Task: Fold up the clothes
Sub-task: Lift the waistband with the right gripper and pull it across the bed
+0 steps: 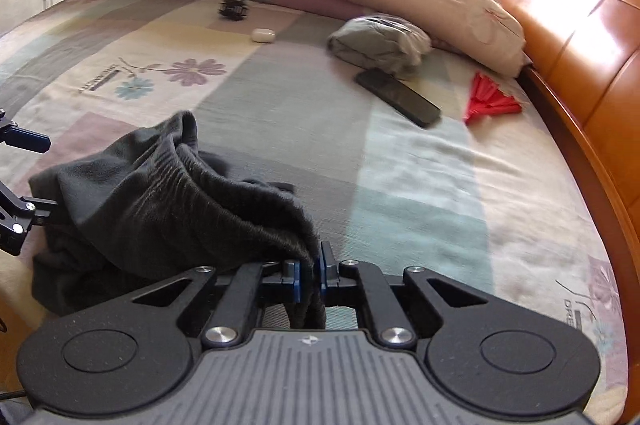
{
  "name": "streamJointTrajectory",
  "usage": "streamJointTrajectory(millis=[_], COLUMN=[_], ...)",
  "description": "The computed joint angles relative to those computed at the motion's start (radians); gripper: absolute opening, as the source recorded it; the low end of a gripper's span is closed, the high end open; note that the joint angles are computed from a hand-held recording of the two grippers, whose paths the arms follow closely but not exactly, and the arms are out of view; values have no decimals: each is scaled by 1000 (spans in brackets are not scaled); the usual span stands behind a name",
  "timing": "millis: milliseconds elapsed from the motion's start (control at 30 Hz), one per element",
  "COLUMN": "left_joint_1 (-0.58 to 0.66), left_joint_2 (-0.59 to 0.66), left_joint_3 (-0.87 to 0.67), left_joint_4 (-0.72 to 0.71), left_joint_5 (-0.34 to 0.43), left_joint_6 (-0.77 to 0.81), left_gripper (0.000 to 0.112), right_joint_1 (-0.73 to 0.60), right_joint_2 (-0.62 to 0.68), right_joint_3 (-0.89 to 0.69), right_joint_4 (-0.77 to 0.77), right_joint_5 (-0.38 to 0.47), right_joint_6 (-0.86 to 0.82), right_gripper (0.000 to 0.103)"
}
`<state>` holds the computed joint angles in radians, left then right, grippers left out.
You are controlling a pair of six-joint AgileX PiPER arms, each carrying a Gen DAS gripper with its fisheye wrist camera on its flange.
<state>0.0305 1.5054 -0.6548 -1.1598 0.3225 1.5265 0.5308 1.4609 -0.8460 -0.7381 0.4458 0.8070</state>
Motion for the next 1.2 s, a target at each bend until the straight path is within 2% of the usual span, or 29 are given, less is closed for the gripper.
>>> streamJointTrajectory(millis=[333,467,600,667,767,800,833,933,967,1100,1200], left_joint_1=[-110,-149,-195,-227,-265,-275,-273,-229,-204,-95,-30], left_joint_2=[80,119,160,184,195,194,185,142,126,64,26], left_joint_3=[-91,-144,-192,-210,-215,-211,-202,-164,-154,-116,-90], left_joint_4=[-13,-51,-165,-228,-218,-217,-223,-207,-183,-91,-38], left_joint_5=[-54,-62,-54,-59,-69,-71,-60,6,36,148,202], left_joint_6=[12,57,167,228,227,232,248,264,249,181,153], left_gripper=[102,102,102,102,102,102,102,102,102,102,102], right_joint_1=[-126,-157,-206,-256,-335,-350,-353,-316,-316,-335,-346], right_joint_2=[-6,-9,-12,-6,20,18,9,-63,-91,-172,-160], right_joint_3=[46,53,78,89,94,103,112,131,126,78,24], right_joint_4=[44,20,-21,11,153,186,208,234,282,528,715], right_joint_5=[-22,3,36,32,15,6,8,36,43,55,29], right_joint_6=[-89,-65,-14,-26,-129,-150,-167,-210,-265,-526,-718], right_gripper=[10,10,10,10,13,21,26,29,30,45,48])
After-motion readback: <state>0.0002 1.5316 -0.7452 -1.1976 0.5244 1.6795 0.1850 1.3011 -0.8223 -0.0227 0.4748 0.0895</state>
